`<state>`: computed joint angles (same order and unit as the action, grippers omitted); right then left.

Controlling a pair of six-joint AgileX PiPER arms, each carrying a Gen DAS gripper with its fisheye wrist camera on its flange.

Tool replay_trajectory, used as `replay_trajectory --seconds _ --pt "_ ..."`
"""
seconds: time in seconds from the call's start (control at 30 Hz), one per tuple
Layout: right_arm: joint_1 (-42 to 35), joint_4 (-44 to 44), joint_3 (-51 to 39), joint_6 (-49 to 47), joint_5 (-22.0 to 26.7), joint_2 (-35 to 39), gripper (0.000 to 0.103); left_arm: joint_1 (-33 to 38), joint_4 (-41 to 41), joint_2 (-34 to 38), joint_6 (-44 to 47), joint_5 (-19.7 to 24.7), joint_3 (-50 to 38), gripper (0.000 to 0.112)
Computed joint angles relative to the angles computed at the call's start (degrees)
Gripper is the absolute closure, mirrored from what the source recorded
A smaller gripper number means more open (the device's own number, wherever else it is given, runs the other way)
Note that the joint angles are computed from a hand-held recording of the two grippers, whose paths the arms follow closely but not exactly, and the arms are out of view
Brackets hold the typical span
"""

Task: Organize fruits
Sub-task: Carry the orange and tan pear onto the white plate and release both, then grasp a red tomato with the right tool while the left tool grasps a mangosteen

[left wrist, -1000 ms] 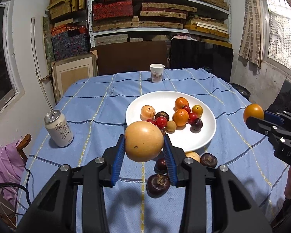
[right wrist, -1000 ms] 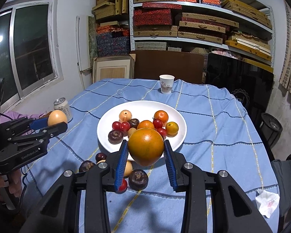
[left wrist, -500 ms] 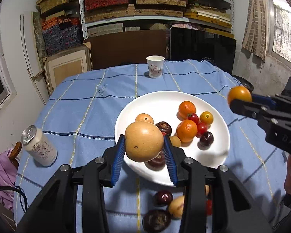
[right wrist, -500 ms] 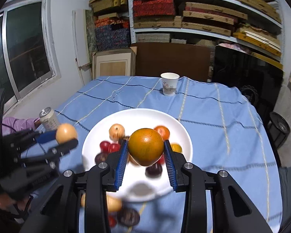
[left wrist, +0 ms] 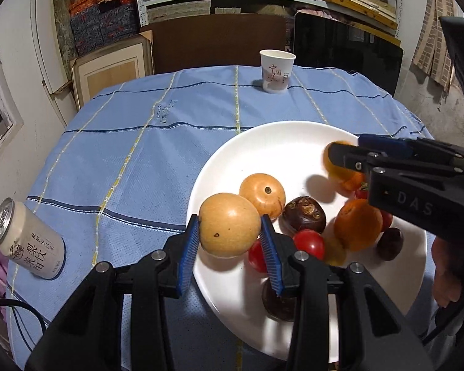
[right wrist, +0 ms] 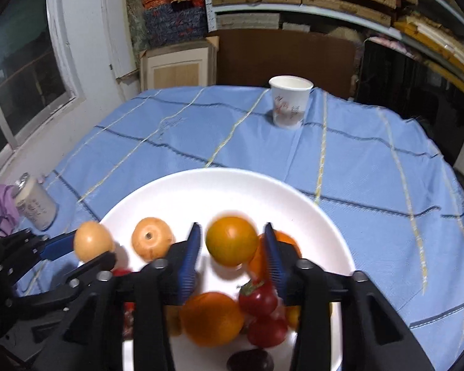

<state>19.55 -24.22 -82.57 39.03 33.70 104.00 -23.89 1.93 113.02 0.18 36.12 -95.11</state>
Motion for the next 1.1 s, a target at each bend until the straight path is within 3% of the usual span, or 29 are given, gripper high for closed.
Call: replay_trajectory --seconds 0.13,0.23,0.37,0.5,0.57,0.7,0.83,1.03,1.1 --pt "0.67 -1.87 2.16 1.79 -1.28 -2.77 0.052 0.55 -0.28 -4.57 -0.24 -5.63 6.00 0.049" --pt "1.90 -4.58 6.32 6.10 -1.15 -7.78 0.052 1.31 -3.37 -9.99 2.69 -8.27 11.19 0.047" --pt "6.29 -9.34 15.41 13.30 1.52 -17.14 0.052 2.70 -10.28 -21.01 11.71 -12.26 23.49 0.036" --pt "17.61 -16.49 28.07 26.14 6.24 -27.34 0.052 3.97 -19.32 -30.12 22.81 -12.73 35.11 0.035" --pt "23.27 -18.39 31.64 31.49 8.46 -29.02 0.052 2.89 -16.30 -33.78 21.11 -14.36 41.15 0.035" --pt "36.61 -26.22 36.69 46.93 14.26 -26.09 0.052 0.46 -6.09 -36.94 12.21 -18.81 49.19 0.035" --pt "38.85 -28.28 36.97 51.72 12.10 -23.13 0.054 2.78 -15.71 -37.27 21.40 -19.38 52.26 0.035" --pt "38.24 -27.11 32.15 49.04 13.92 -17.98 0.054 5.73 -26.44 -36.80 32.07 -18.64 52.98 0.035" --pt "38.21 -26.64 30.56 47.62 14.37 -16.26 0.054 6.17 -26.40 -35.75 31.38 -17.50 52.02 0.035"
